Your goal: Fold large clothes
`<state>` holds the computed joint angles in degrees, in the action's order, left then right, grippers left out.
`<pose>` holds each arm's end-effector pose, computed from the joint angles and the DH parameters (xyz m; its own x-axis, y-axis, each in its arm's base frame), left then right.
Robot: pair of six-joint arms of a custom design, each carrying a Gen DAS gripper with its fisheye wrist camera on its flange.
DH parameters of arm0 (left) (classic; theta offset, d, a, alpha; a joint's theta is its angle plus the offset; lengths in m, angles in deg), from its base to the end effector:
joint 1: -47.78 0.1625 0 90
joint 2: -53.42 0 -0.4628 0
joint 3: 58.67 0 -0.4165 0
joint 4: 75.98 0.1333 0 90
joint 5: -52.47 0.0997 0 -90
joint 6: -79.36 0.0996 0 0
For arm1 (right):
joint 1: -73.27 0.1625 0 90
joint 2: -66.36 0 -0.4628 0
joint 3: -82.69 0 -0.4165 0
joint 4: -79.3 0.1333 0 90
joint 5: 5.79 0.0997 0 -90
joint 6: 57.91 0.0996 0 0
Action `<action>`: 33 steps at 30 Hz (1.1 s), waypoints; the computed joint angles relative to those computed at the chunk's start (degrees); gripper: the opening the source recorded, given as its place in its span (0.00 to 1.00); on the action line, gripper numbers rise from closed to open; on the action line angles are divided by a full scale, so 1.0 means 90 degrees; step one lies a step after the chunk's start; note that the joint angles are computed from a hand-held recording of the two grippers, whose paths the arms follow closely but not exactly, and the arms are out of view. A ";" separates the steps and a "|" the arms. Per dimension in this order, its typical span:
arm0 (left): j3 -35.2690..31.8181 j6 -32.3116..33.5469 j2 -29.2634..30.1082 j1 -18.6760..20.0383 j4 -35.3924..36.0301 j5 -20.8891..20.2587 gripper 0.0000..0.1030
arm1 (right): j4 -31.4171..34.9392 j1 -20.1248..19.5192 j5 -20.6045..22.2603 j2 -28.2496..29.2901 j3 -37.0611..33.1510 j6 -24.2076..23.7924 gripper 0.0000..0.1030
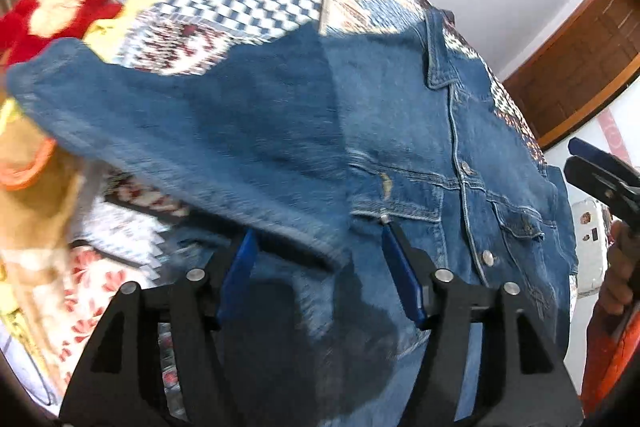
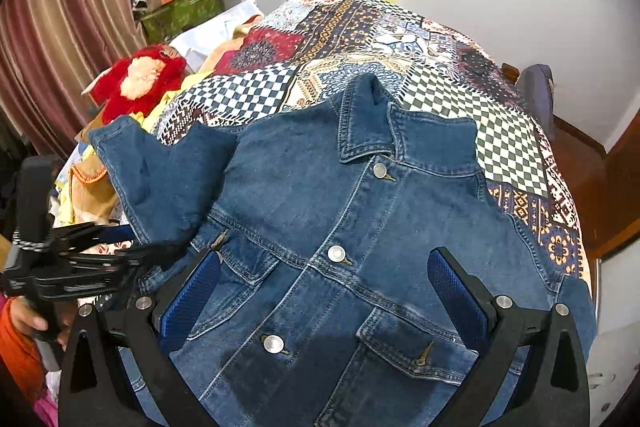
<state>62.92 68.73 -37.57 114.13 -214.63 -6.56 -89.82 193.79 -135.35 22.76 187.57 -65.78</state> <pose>-0.0202 -0.5062 0.3629 -0.9052 0.0339 -0.4237 0.2182 0.8925 -0.3948 0.3922 -0.5277 0.0738 -0.6898 -0.3336 0.6425 -0.5834 0.7817 -0.2205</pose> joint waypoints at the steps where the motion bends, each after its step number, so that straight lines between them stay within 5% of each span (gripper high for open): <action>1: 0.0028 -0.0039 -0.0136 0.0007 -0.0009 0.0057 0.69 | -0.0030 -0.0004 -0.0013 -0.0006 0.0015 0.0006 1.00; 5: -0.0070 -0.0073 -0.0362 0.0314 -0.0216 0.0116 0.72 | -0.0254 0.0002 -0.0149 -0.0018 0.0098 -0.0065 1.00; 14: -0.1187 -0.0538 0.0546 0.1561 -0.0540 -0.0531 0.72 | -0.0382 -0.0002 -0.0200 -0.0072 0.0324 0.0027 1.00; 17: -0.1392 -0.0536 0.0811 0.1683 -0.0656 -0.0647 0.54 | -0.0325 -0.0049 -0.0130 -0.0115 0.0367 0.0203 1.00; 22: -0.1368 -0.0378 0.0942 0.1411 -0.0846 0.0068 0.17 | -0.0295 -0.0108 -0.0123 -0.0169 0.0425 0.0384 1.00; 28: -0.1010 0.0801 0.0800 0.0553 -0.1962 0.1007 0.11 | -0.0486 -0.0128 -0.0156 -0.0309 0.0538 0.0366 1.00; 33: -0.0929 0.1488 0.0736 -0.0239 -0.2422 0.0944 0.10 | -0.0792 -0.0073 -0.0209 -0.0496 0.0704 0.0270 1.00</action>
<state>54.56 82.13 -30.94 111.98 -236.43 1.94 -96.95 193.13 -137.23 18.29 193.91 -63.35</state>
